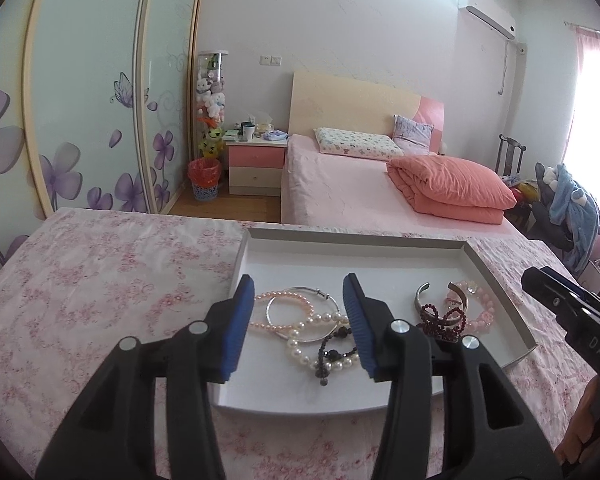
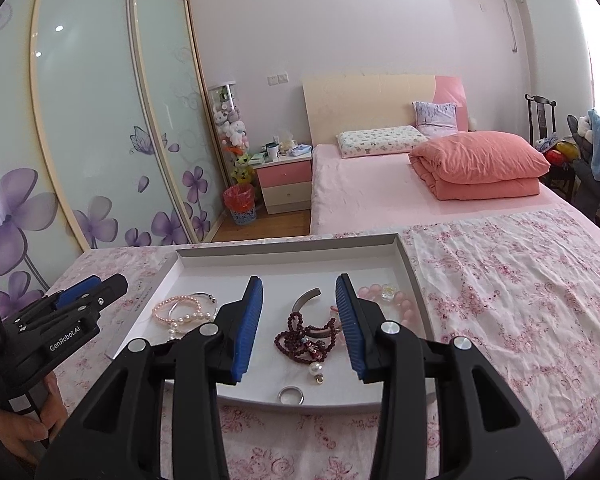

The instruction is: Organize jewelry

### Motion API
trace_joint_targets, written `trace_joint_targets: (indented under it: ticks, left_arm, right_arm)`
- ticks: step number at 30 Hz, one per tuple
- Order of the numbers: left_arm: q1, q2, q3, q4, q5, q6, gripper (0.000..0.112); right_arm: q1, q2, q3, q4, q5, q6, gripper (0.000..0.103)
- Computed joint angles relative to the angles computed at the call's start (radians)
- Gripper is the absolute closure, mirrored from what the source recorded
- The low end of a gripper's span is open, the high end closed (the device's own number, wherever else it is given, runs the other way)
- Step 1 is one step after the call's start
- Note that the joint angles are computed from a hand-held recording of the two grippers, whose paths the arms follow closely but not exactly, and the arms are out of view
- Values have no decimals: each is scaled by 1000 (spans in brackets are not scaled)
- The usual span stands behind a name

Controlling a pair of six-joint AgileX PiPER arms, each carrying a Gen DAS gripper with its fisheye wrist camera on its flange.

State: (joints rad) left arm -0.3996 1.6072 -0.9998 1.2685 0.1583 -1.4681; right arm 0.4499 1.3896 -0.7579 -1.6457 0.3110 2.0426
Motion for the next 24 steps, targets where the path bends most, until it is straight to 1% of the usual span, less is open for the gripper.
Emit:
trace_joint_targets:
  ticks: [3, 6, 8, 10, 12, 14, 15, 16, 17, 18, 19, 20, 21, 24]
  left_arm:
    - [-5, -54, 46, 77, 20, -76, 62]
    - [-12, -108, 90, 109, 37, -107, 59]
    - [-14, -156, 134, 150, 44, -151, 52]
    - [-19, -202, 177, 196, 51, -198, 48]
    - [-22, -242, 213, 219, 53, -222, 44]
    - [-28, -289, 252, 234, 58, -237, 36]
    - [-31, -314, 273, 244, 59, -247, 34]
    - [-32, -331, 286, 249, 58, -253, 29]
    - [-33, -358, 307, 260, 57, -263, 24]
    - [-34, -380, 323, 271, 57, -271, 21]
    - [-41, -400, 339, 282, 64, -280, 16]
    - [-53, -426, 360, 293, 79, -288, 13]
    - [-63, -442, 374, 306, 91, -300, 13]
    - [-89, -486, 410, 282, 120, -283, 13]
  right_arm:
    - [30, -28, 15, 29, 27, -24, 63]
    - [69, -66, 41, 54, 61, -36, 56]
    - [97, -94, 63, 69, 84, -45, 54]
    - [134, -115, 79, 86, 115, -53, 45]
    - [176, -138, 100, 98, 156, -52, 39]
    - [224, -163, 118, 124, 201, -64, 31]
    - [243, -173, 126, 132, 220, -66, 24]
    - [269, -188, 137, 136, 245, -62, 18]
    - [284, -198, 143, 140, 259, -65, 15]
    - [311, -211, 152, 148, 287, -68, 8]
    - [337, -218, 157, 154, 314, -68, 4]
    - [364, -229, 165, 161, 342, -67, 2]
    - [380, -239, 173, 164, 355, -63, 2]
    - [427, -262, 189, 199, 392, -79, 2]
